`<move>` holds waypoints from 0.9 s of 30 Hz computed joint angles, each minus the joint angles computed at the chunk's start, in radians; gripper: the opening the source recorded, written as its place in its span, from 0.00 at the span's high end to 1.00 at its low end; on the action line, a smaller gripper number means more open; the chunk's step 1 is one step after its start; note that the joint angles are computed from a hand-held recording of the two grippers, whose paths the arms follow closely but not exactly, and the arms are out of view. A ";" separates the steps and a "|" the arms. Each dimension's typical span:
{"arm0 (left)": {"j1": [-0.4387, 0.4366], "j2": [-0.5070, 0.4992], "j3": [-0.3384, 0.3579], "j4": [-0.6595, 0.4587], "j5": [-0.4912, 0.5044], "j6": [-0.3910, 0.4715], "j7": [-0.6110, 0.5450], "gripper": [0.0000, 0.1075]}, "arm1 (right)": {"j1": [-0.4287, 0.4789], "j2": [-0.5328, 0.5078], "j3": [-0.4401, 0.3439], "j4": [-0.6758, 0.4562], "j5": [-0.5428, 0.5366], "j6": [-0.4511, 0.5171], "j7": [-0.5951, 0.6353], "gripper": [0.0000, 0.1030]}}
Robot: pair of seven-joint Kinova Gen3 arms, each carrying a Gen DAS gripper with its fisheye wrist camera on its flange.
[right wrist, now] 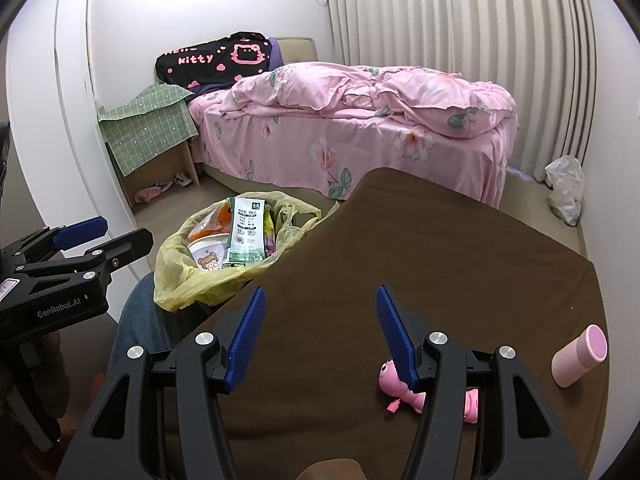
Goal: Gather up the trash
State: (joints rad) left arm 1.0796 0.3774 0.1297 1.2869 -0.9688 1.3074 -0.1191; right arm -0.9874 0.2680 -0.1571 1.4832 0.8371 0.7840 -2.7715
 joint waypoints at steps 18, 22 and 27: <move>0.002 0.001 -0.002 -0.004 0.001 0.000 0.002 0.28 | -0.005 0.006 0.002 0.000 0.001 0.001 0.007 0.47; 0.002 0.000 -0.001 -0.002 0.001 -0.001 0.003 0.28 | -0.006 0.006 0.001 -0.003 -0.001 0.004 0.011 0.47; 0.003 0.001 -0.001 -0.004 0.000 0.000 0.004 0.28 | -0.007 0.006 0.002 -0.002 -0.001 0.004 0.011 0.47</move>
